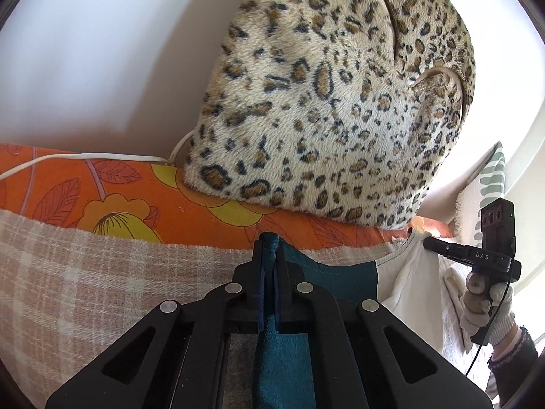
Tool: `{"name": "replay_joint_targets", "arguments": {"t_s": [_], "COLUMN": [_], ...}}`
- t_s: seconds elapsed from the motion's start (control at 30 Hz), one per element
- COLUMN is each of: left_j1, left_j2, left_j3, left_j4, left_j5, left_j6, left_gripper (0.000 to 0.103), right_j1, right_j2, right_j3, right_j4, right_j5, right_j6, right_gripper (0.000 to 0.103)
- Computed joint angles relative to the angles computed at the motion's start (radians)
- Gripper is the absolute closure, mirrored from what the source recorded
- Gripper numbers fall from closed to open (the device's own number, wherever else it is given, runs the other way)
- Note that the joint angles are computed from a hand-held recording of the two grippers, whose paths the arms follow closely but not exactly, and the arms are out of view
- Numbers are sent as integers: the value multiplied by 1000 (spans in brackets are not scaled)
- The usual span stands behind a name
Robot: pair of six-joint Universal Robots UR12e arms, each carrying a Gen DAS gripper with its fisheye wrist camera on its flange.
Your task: Fold small clothes
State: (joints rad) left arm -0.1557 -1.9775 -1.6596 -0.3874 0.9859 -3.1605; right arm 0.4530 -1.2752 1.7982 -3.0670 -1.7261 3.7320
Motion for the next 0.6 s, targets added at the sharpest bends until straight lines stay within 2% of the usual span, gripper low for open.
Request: {"name": "replay_joint_targets", "arguments": {"t_s": [0.3, 0.6], "left_j1": [-3, 6], "left_j2": [85, 201], "left_j3": [-52, -146], "left_j4": [20, 12], "left_j5": [-8, -20], "left_j6": [35, 71], "left_gripper": [101, 101], "right_j1": [46, 140], "right_j2": [-63, -110], "right_j3": [31, 62], "right_j4": [-13, -7], "right_j5": [-50, -157], "right_j6": [-22, -32], "right_gripper": [103, 103]}}
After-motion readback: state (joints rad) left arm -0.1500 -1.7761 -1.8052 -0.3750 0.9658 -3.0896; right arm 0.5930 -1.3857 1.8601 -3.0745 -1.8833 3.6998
